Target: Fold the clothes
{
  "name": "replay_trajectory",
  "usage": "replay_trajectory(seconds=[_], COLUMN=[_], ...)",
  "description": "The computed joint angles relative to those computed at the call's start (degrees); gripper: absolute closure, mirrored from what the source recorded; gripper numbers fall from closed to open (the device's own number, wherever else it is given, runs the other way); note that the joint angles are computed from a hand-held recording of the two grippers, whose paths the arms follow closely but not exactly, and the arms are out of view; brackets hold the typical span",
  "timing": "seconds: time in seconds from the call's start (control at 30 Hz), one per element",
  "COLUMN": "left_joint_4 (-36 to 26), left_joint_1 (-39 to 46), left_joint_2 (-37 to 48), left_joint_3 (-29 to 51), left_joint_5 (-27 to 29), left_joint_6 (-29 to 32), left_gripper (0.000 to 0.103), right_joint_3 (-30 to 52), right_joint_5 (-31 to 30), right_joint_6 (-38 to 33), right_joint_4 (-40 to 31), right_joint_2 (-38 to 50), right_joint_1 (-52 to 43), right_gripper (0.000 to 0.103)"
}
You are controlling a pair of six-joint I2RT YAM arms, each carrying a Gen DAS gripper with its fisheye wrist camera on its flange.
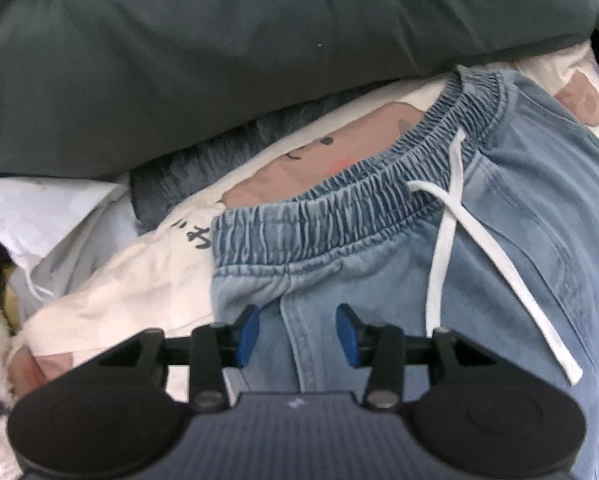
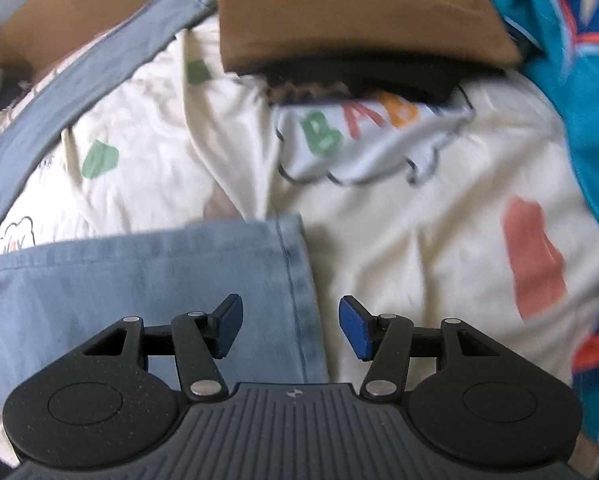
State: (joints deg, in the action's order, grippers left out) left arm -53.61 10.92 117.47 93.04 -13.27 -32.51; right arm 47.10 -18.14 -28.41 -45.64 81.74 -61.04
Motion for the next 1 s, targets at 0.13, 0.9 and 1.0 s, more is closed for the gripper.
replay_trajectory(seconds=[0.13,0.9,1.0], left_joint_4=[0.0,0.5,0.4], left_joint_1=[-1.4,-17.7,-19.0], left_joint_2=[-1.5,10.0,12.5], left_joint_3=[-0.3,15.4,19.2], left_joint_5=[0.8,13.3,14.6], left_joint_6=[0.2,-1.5,-1.6], left_gripper=[0.058,0.058,0.062], right_joint_3=[1.0,2.6,1.7], right_joint_5=[0.2,-2.7,-1.4], right_joint_6=[0.9,-3.2,-3.2], right_joint_4=[3.9,4.8,5.1], right_joint_2=[4.3,8.4,6.5], right_joint_1=[1.9,4.8,5.2], right_gripper=[0.043,0.084,0.085])
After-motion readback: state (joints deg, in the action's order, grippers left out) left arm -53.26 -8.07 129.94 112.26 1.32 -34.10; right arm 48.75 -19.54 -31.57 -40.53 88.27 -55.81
